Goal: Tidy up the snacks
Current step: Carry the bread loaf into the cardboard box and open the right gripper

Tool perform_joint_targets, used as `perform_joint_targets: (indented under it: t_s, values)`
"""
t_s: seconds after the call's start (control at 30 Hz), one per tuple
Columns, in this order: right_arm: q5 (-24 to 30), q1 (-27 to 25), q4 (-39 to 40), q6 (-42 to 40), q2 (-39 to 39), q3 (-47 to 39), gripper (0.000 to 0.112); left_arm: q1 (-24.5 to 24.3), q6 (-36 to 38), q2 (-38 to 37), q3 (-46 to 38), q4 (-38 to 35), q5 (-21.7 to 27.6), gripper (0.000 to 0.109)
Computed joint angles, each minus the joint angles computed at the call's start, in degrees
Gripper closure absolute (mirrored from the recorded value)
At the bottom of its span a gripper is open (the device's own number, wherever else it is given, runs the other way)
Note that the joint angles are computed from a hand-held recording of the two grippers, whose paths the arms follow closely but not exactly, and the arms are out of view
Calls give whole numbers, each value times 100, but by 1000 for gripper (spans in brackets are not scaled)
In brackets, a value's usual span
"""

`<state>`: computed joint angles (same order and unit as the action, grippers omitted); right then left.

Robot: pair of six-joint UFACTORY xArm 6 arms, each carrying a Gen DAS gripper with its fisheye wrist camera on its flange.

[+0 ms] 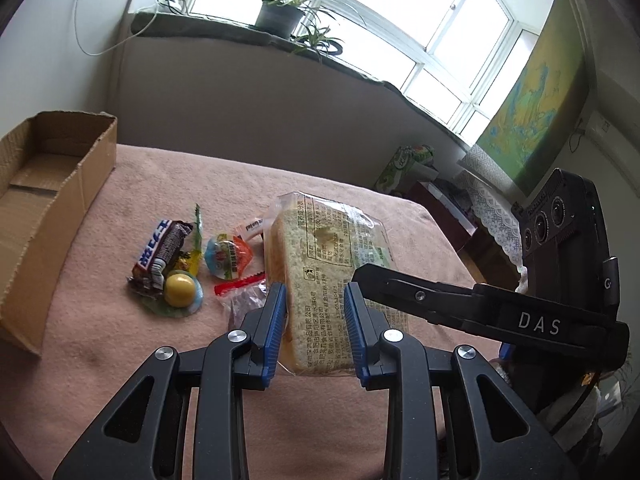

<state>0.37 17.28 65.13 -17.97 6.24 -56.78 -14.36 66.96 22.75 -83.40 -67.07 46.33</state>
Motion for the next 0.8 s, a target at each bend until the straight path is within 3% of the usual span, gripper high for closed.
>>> perform_joint_targets:
  t_s: [0.3, 0.8]
  values:
    - [484, 138, -2046, 1295, 922, -1448, 62, 563, 76, 47, -256, -429, -163, 81]
    - [1726, 398, -3296, 1960, 3018, -4553, 62, 1303, -370, 842, -1318, -491, -472, 82]
